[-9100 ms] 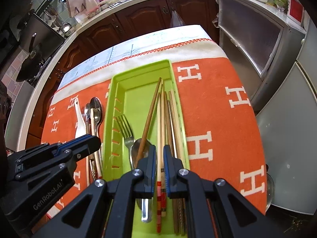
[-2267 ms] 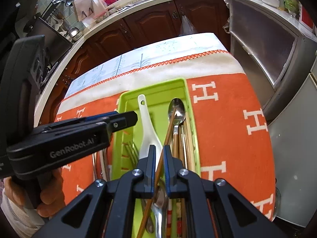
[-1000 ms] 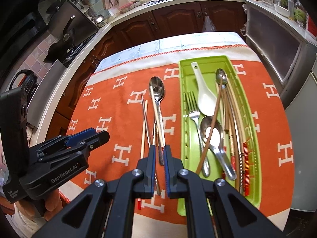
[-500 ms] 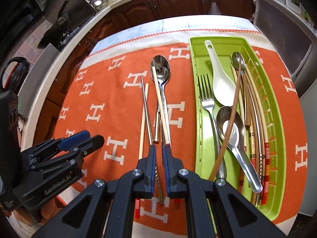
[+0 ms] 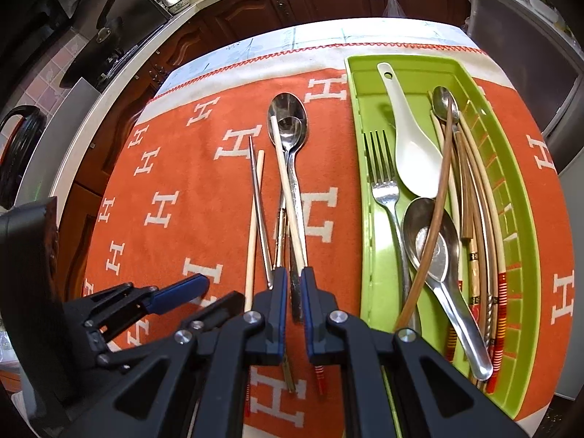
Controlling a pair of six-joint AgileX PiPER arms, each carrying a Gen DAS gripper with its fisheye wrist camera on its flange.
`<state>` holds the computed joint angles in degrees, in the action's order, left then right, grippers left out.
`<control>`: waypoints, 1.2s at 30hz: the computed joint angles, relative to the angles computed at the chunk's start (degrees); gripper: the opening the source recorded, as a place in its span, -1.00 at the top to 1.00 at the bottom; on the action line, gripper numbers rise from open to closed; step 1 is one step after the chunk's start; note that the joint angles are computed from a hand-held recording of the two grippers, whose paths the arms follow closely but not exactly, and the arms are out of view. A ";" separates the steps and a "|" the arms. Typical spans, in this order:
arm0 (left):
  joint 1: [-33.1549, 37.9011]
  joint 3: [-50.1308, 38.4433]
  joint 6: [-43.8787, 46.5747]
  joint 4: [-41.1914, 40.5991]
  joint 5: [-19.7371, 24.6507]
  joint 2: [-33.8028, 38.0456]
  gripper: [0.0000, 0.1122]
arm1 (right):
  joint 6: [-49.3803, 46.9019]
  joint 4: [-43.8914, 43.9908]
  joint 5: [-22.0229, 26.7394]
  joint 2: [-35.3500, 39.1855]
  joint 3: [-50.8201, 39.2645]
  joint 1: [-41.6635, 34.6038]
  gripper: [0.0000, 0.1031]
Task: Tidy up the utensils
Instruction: 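Grasp a red-tipped wooden chopstick with the left gripper while the right gripper grasps a metal chopstick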
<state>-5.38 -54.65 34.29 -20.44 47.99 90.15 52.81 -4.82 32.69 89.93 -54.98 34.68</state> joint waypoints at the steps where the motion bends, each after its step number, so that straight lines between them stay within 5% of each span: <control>1: -0.71 0.31 -0.81 0.43 -0.58 -0.19 0.18 | 0.07 -0.05 0.02 0.07 -0.07 0.03 0.85; 16: -9.08 4.18 -11.72 10.79 -10.55 -1.74 0.19 | -0.85 0.59 -0.78 -1.20 1.14 -0.12 0.85; 20: -7.96 4.52 -10.25 9.73 -12.37 -1.74 0.71 | -1.55 1.33 -1.21 -0.98 1.15 0.06 0.86; 22: -6.51 4.20 -8.47 8.38 -12.31 -1.40 0.93 | -2.15 1.96 -1.41 -0.57 0.99 0.19 0.86; 36: 4.78 4.20 5.59 -2.96 -8.46 -2.07 0.94 | -6.41 5.30 -1.30 5.14 -2.91 1.74 0.86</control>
<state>-0.60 -50.45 39.88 -23.40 39.53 88.07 46.40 0.48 31.39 95.07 -57.89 36.41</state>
